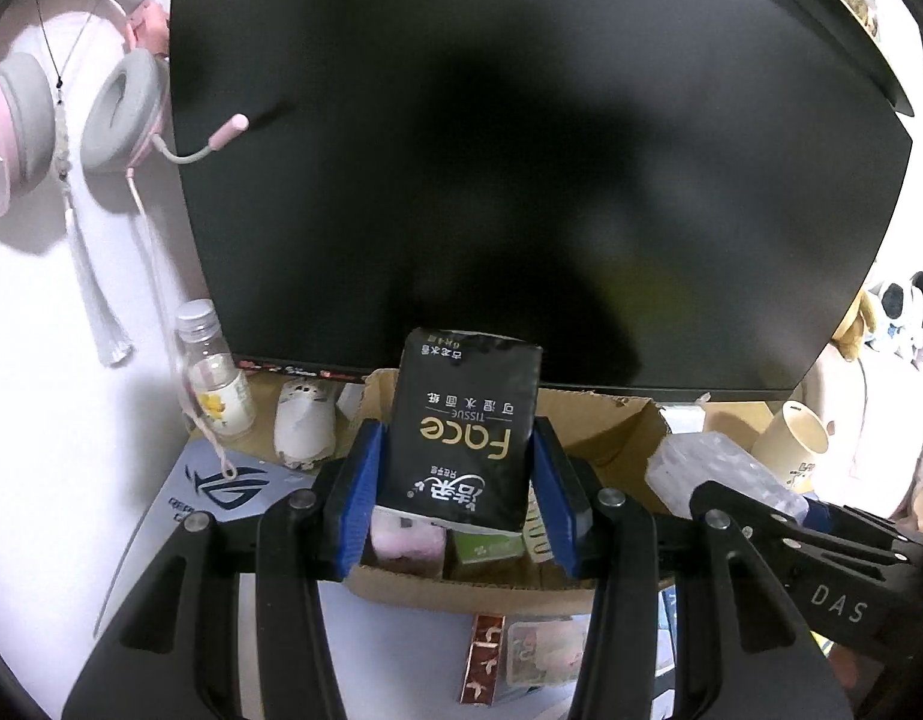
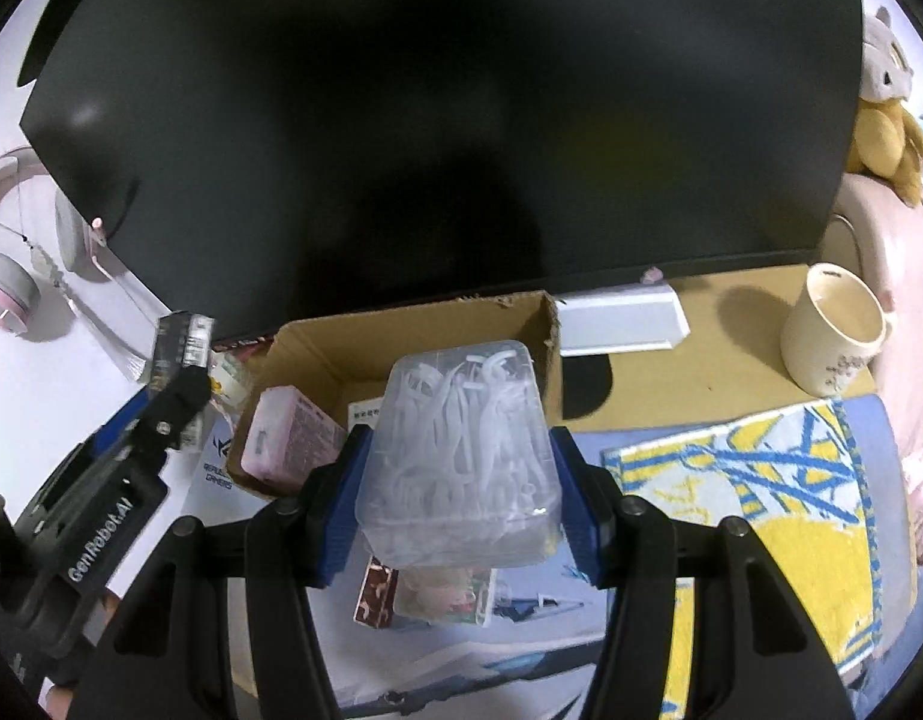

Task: Organize objects
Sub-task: 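Carry both held items over the cardboard box and open both grippers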

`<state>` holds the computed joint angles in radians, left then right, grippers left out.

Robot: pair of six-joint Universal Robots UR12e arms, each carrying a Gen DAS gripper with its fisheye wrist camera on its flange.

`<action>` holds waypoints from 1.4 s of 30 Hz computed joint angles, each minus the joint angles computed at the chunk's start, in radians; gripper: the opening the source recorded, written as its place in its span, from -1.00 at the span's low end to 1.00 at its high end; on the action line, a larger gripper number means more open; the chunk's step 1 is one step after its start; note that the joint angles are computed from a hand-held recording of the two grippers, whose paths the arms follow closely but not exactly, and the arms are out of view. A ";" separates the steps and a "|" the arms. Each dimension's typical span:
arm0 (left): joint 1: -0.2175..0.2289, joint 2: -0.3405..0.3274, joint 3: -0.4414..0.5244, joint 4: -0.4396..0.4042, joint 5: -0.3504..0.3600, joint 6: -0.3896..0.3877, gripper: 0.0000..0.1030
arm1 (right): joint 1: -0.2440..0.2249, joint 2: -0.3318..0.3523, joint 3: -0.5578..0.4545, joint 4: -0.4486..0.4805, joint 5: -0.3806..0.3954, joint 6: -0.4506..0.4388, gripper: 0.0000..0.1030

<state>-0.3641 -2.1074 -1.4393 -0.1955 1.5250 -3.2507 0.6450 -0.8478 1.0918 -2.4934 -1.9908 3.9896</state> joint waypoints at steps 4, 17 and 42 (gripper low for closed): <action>0.005 -0.010 -0.006 0.026 -0.026 -0.014 -0.09 | 0.000 0.016 -0.008 -0.030 -0.005 -0.035 0.20; -0.002 -0.036 -0.003 0.066 -0.002 -0.044 -0.09 | -0.004 0.046 -0.005 -0.102 -0.030 -0.122 0.20; -0.025 -0.071 0.025 0.040 0.038 -0.062 -0.08 | 0.011 0.081 -0.008 -0.169 -0.128 -0.254 0.21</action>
<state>-0.3890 -2.1779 -1.4140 -0.1558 1.5631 -3.3128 0.6564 -0.7663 1.0833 -2.6625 -2.1185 3.7356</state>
